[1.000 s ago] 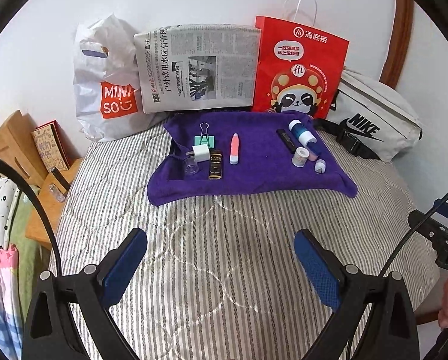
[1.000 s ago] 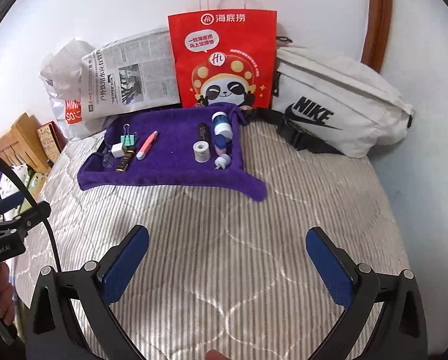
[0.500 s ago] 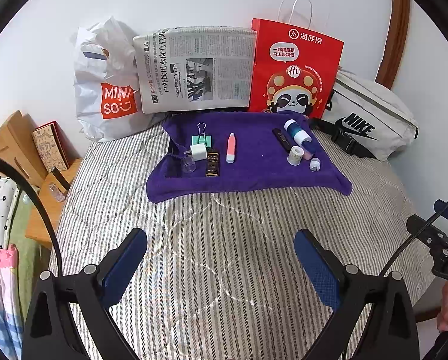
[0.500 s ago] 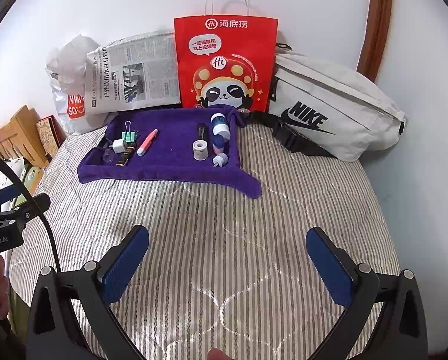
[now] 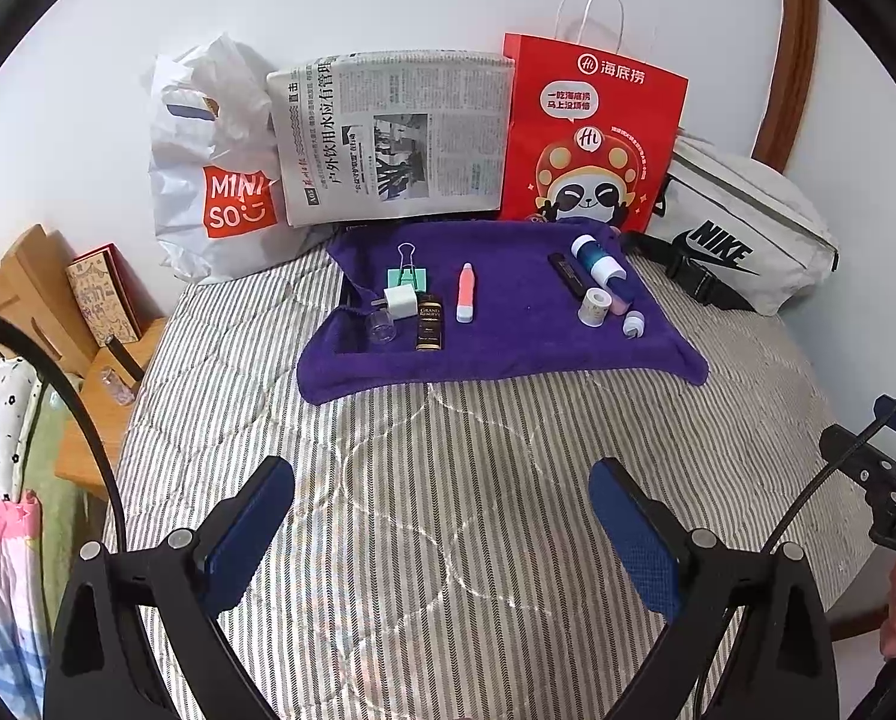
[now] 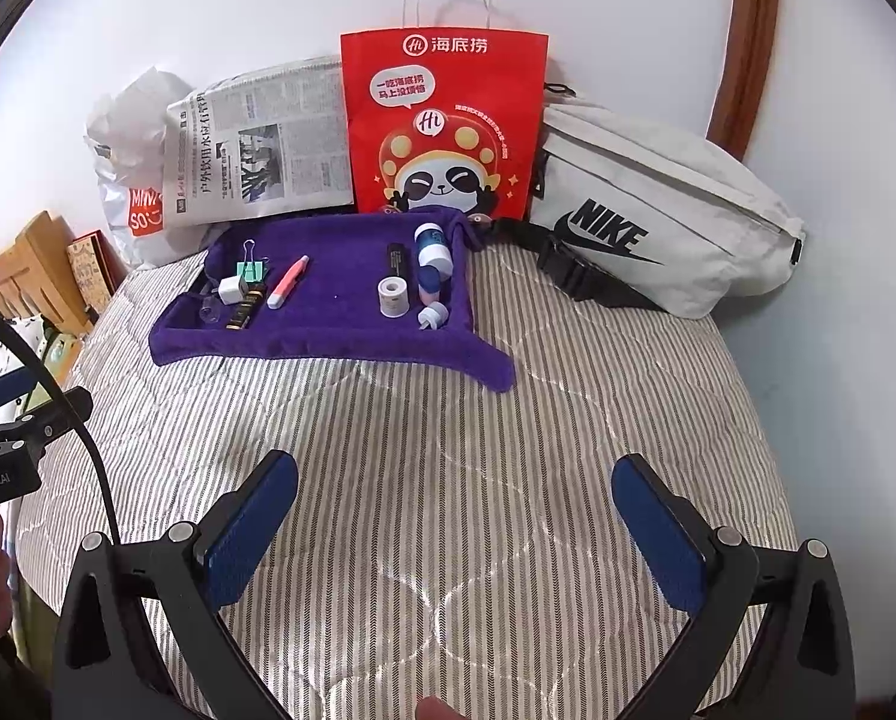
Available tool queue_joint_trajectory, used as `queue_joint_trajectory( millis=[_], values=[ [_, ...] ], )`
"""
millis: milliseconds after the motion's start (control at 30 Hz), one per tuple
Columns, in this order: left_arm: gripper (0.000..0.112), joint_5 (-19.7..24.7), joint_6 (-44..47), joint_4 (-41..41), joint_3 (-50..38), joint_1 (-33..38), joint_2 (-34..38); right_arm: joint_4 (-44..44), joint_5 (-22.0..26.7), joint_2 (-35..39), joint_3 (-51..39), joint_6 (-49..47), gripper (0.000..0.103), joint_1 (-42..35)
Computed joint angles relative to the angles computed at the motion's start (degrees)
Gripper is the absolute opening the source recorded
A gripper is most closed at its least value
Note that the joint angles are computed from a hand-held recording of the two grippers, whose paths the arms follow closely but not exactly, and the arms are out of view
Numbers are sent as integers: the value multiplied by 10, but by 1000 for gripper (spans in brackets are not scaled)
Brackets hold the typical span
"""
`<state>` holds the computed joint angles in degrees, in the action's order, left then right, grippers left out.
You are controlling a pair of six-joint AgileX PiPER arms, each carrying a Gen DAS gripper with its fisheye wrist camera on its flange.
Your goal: Organize rigid objects
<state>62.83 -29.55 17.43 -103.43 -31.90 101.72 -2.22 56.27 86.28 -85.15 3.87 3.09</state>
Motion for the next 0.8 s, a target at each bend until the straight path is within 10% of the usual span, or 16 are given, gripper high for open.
queue_joint_trajectory(
  millis=[800],
  values=[
    [99, -6, 17, -19, 9, 9, -6, -5, 0, -2, 2, 0, 103, 7]
  ],
)
